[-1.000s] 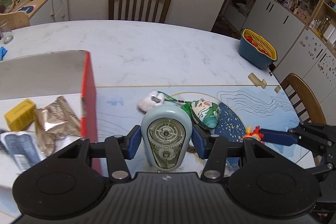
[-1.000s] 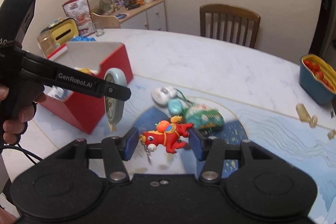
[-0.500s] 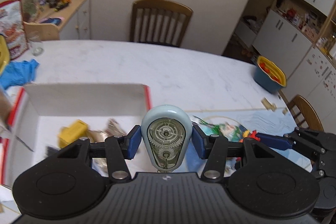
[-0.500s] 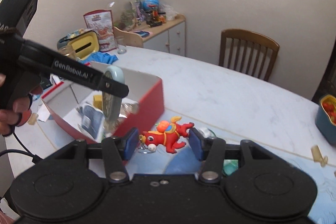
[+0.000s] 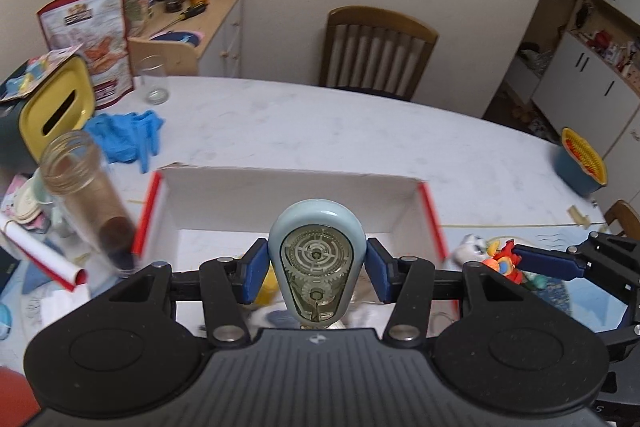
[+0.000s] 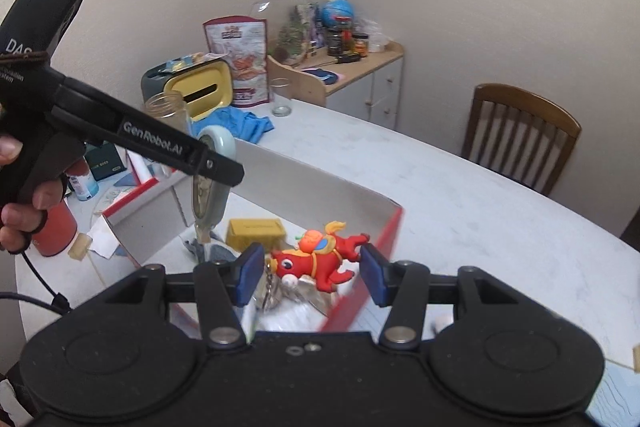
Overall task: Organize objects
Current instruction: 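Carry both items into the red box and open both tools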
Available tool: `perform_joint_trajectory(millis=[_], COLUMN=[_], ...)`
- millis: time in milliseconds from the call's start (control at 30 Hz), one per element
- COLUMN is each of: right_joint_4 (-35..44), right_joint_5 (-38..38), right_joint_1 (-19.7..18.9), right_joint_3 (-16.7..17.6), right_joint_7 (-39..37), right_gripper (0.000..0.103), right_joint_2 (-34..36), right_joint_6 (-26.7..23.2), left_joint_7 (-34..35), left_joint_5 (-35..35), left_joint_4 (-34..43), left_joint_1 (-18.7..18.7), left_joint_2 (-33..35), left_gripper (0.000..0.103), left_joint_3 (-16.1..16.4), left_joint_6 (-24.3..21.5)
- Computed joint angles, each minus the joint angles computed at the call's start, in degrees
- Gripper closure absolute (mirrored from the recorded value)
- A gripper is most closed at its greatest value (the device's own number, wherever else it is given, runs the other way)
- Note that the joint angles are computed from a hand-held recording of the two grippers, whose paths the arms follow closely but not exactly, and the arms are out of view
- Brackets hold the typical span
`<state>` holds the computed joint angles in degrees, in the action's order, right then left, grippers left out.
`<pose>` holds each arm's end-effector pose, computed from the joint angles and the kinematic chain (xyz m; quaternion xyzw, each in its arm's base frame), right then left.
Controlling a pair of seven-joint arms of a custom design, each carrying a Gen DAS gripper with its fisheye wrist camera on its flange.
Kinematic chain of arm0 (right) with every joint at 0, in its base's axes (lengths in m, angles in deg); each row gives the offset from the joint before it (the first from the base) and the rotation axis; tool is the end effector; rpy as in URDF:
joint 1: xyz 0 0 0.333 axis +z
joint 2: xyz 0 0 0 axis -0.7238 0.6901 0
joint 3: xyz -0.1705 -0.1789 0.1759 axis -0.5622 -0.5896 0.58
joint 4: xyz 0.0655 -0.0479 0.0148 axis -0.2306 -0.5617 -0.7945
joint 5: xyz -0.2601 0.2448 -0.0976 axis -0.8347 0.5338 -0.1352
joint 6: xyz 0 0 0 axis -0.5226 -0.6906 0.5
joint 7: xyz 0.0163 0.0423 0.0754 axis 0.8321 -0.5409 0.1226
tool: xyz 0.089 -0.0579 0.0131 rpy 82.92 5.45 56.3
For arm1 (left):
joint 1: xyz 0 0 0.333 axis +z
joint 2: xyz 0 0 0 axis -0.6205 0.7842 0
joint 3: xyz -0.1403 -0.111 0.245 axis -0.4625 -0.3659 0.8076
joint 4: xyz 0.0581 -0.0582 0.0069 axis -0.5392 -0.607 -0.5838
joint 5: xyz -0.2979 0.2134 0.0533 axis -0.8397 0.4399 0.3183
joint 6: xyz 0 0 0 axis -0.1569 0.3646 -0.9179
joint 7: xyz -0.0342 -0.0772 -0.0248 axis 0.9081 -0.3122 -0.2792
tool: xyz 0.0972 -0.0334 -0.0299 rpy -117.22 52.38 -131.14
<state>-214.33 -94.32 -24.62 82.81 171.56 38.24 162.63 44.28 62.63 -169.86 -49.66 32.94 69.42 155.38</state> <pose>0.4357 0.2408 0.5815 -0.7434 0.5194 -0.2336 0.3507 0.5231 -0.2323 0.5991 -0.5743 0.7395 -0.3157 0.1541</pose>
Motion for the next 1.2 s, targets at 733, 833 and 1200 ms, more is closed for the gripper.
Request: perform_joint_trajectory(millis=[733, 833, 1200], right_joint_4=[12.0, 12.9, 14.9], right_joint_5=[-5.8, -6.0, -7.6], right_joint_1=[1.3, 1.6, 2.4], right_joint_3=[2.4, 2.4, 2.3], right_joint_7=[3.1, 3.5, 5.0], right_gripper=[0.052, 0.052, 0.051], right_joint_2=[15.7, 16.8, 18.9], right_joint_6=[-10.4, -11.3, -12.9], left_joint_7=[-1.3, -1.8, 1.3], left_joint_5=[12.5, 13.6, 10.0], left_joint_4=[5.3, 7.0, 11.2], left_joint_1=[0.3, -0.3, -0.4], left_joint_2=[9.6, 11.4, 15.7], left_gripper=[0.052, 0.052, 0.052], left_joint_3=[2.1, 2.5, 3.3], left_joint_6=[-7.5, -8.2, -10.3])
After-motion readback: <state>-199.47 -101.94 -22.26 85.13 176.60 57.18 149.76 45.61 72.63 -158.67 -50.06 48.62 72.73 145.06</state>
